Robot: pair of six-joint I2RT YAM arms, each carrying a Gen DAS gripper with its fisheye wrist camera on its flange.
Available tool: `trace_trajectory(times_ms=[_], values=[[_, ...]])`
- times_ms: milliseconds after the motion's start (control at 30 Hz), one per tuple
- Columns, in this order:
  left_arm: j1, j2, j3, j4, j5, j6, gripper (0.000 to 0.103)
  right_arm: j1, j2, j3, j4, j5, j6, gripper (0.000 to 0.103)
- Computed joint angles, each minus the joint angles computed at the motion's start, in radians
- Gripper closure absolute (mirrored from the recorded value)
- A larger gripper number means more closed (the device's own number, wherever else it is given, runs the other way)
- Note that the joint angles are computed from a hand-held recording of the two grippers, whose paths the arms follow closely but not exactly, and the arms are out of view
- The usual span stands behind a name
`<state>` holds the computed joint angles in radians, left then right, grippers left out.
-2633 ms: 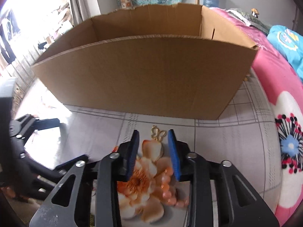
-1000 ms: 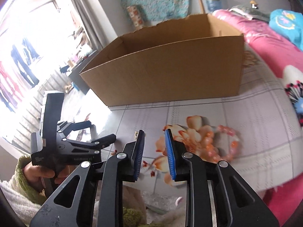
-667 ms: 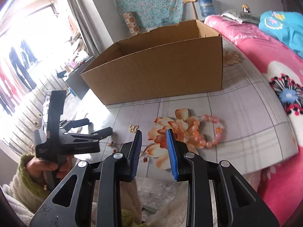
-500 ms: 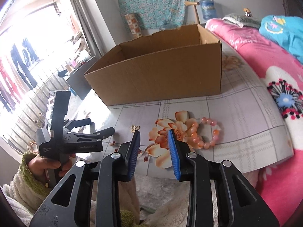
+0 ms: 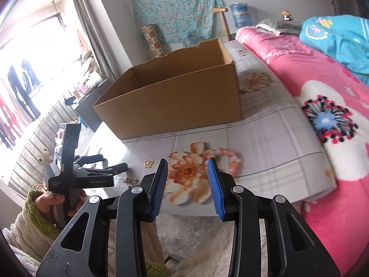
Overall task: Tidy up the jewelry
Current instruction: 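Move the open left tool toward the gold butterfly earring on the table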
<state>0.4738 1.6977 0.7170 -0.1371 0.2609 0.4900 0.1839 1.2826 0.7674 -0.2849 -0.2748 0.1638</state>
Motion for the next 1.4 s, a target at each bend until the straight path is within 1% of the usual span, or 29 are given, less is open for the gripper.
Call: trace_trajectory(times_ms=[233, 367, 500, 633, 700, 800, 867, 933, 1033, 1133, 1400], values=[[0.001, -0.004, -0.008, 0.013, 0.002, -0.009, 0.004, -0.049, -0.095, -0.029, -0.055, 0.007, 0.013, 0.068], [-0.006, -0.024, -0.032, 0.025, -0.011, -0.032, 0.004, -0.012, -0.133, -0.049, -0.057, 0.048, 0.037, 0.067], [-0.006, -0.04, -0.05, 0.027, -0.008, -0.028, 0.004, 0.05, -0.109, -0.045, -0.033, 0.103, 0.087, 0.067], [-0.012, -0.042, -0.047, 0.017, -0.023, -0.045, 0.004, 0.11, -0.034, -0.02, -0.009, 0.154, 0.088, 0.066], [-0.019, -0.046, -0.048, 0.01, -0.035, -0.062, 0.004, 0.132, 0.042, 0.007, 0.004, 0.157, 0.079, 0.065], [-0.024, -0.059, -0.067, 0.022, -0.044, -0.081, 0.004, 0.164, 0.143, 0.057, -0.001, 0.163, 0.073, 0.062], [-0.022, -0.075, -0.088, 0.037, -0.039, -0.081, 0.004, 0.189, 0.198, 0.094, -0.007, 0.174, 0.065, 0.056], [-0.014, -0.084, -0.098, 0.039, -0.029, -0.07, 0.004, 0.217, 0.244, 0.131, -0.015, 0.195, 0.056, 0.053], [-0.006, -0.097, -0.111, 0.039, -0.019, -0.056, 0.004, 0.245, 0.309, 0.177, -0.02, 0.224, 0.055, 0.052], [-0.001, -0.108, -0.118, 0.029, -0.013, -0.042, 0.004, 0.252, 0.356, 0.212, -0.023, 0.23, 0.063, 0.052], [-0.003, -0.108, -0.105, 0.005, -0.017, -0.039, 0.004, 0.247, 0.43, 0.285, -0.052, 0.235, 0.065, 0.052]])
